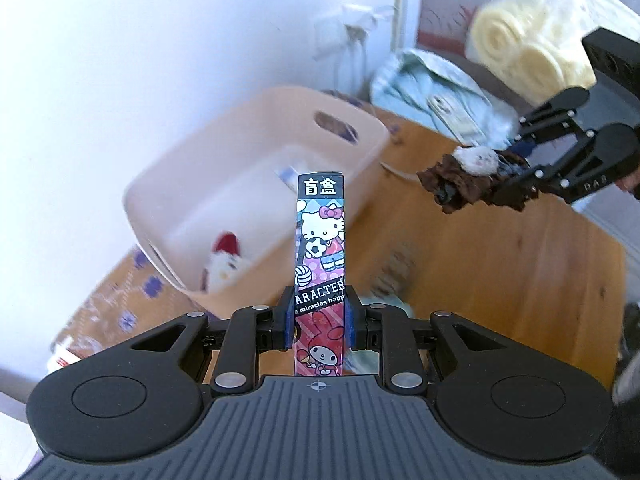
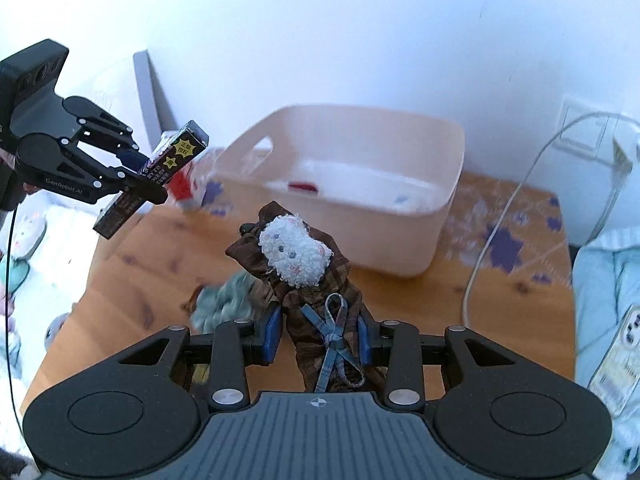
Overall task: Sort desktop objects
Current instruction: 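Lift and carry the blind-box and bow tie with both tools to the basket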
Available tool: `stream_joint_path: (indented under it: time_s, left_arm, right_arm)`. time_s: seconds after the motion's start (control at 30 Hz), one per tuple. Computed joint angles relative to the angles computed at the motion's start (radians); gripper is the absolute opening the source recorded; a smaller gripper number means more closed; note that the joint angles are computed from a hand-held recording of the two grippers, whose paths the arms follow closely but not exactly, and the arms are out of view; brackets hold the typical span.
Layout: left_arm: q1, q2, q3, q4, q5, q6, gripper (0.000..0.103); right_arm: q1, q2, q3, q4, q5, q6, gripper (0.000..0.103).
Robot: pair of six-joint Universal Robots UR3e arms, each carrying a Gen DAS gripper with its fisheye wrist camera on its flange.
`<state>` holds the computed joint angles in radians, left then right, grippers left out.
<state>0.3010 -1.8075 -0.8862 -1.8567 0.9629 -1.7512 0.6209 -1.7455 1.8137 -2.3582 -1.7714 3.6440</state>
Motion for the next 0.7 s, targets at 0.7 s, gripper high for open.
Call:
stream_joint_path:
  time_s: [0.7]
  left_arm:
    - [-0.183,-0.287,0.165,0.539,0.069,-0.613,0.023]
  right_arm:
    - [-0.246,0.217,-0.191,-0.134,0.07,-0.059,0.036]
